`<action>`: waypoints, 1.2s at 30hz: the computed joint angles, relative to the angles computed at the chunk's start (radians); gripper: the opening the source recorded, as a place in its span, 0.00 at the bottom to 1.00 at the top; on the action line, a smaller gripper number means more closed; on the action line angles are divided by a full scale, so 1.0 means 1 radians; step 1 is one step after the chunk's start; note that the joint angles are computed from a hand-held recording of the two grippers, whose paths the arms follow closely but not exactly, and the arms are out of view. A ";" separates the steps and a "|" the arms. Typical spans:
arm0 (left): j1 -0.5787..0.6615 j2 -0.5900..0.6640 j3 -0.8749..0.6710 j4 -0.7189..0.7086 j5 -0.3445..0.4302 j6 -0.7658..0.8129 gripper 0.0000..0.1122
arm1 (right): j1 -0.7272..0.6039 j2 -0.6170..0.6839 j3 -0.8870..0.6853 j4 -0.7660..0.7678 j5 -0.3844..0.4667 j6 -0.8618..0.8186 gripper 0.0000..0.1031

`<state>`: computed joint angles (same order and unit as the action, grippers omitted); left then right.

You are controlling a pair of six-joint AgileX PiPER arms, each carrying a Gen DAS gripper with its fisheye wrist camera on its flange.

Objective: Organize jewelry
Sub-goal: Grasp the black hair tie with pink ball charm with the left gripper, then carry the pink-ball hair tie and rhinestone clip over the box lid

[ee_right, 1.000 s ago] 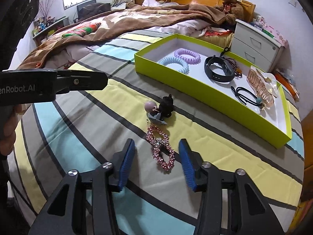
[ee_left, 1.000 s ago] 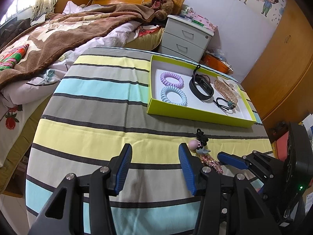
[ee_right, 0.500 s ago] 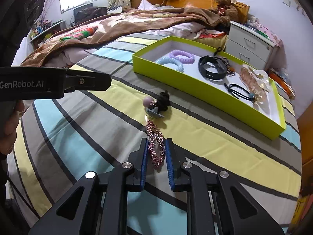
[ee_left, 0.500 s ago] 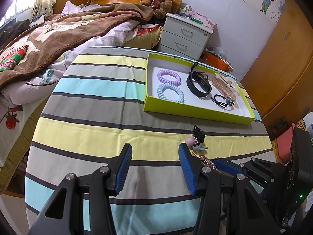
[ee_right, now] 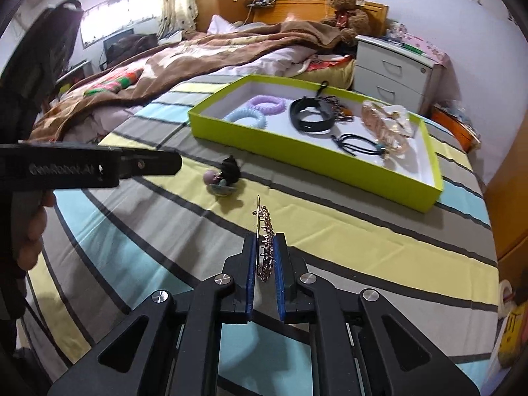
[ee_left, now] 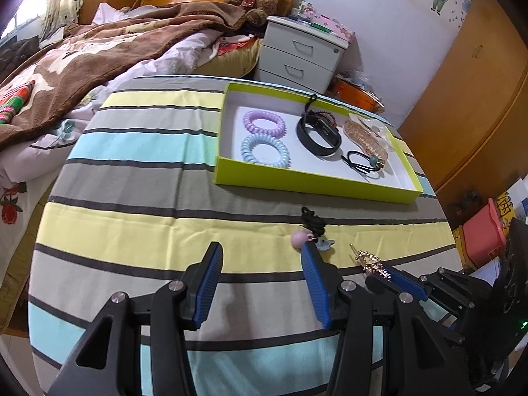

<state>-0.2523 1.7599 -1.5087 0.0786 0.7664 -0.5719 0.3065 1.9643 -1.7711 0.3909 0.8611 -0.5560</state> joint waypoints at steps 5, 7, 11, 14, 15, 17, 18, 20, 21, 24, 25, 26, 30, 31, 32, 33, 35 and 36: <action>-0.020 0.055 -0.065 -0.008 0.027 0.020 0.46 | -0.025 -0.015 0.010 0.018 -0.009 0.007 0.10; -0.026 0.072 -0.086 -0.017 0.030 0.032 0.46 | -0.036 -0.022 0.017 0.026 -0.013 0.006 0.10; -0.039 0.108 -0.127 -0.016 0.014 0.043 0.51 | -0.048 -0.036 0.035 0.029 -0.025 0.012 0.10; -0.044 0.148 -0.177 -0.016 0.033 0.047 0.51 | -0.056 -0.044 0.042 0.030 -0.031 0.012 0.10; -0.048 0.163 -0.197 -0.005 0.047 0.037 0.51 | -0.058 -0.047 0.044 0.032 -0.033 0.011 0.10; -0.057 0.187 -0.227 0.021 0.067 0.024 0.51 | -0.061 -0.054 0.050 0.037 -0.038 0.007 0.10; -0.062 0.199 -0.240 0.032 0.081 0.017 0.51 | -0.062 -0.054 0.048 0.038 -0.038 0.006 0.10; -0.071 0.209 -0.251 0.049 0.093 0.007 0.51 | -0.064 -0.058 0.053 0.039 -0.042 0.006 0.10; -0.075 0.213 -0.254 0.063 0.097 0.000 0.51 | -0.065 -0.059 0.052 0.044 -0.042 0.004 0.10; -0.083 0.224 -0.267 0.094 0.112 -0.021 0.49 | -0.067 -0.059 0.050 0.051 -0.043 0.001 0.10; -0.084 0.224 -0.265 0.101 0.109 -0.027 0.47 | -0.067 -0.059 0.049 0.052 -0.043 0.001 0.10; -0.087 0.225 -0.267 0.110 0.112 -0.029 0.45 | -0.068 -0.057 0.046 0.053 -0.043 0.000 0.10; -0.095 0.236 -0.284 0.140 0.132 -0.041 0.34 | -0.068 -0.061 0.053 0.054 -0.047 -0.002 0.10; -0.095 0.233 -0.280 0.139 0.129 -0.043 0.32 | -0.069 -0.062 0.054 0.055 -0.048 -0.002 0.10; -0.093 0.233 -0.279 0.136 0.128 -0.038 0.31 | -0.069 -0.061 0.055 0.055 -0.048 -0.002 0.10; -0.092 0.232 -0.277 0.136 0.126 -0.037 0.31 | -0.069 -0.062 0.056 0.056 -0.048 -0.002 0.10; -0.093 0.230 -0.274 0.138 0.124 -0.038 0.30 | -0.070 -0.058 0.049 0.054 -0.043 0.000 0.10; -0.093 0.228 -0.272 0.139 0.122 -0.036 0.30 | -0.070 -0.057 0.049 0.054 -0.042 0.000 0.10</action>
<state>-0.3458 1.9883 -1.7810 0.2172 0.8884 -0.6078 0.2366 1.9069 -1.7224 0.4450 0.8186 -0.5556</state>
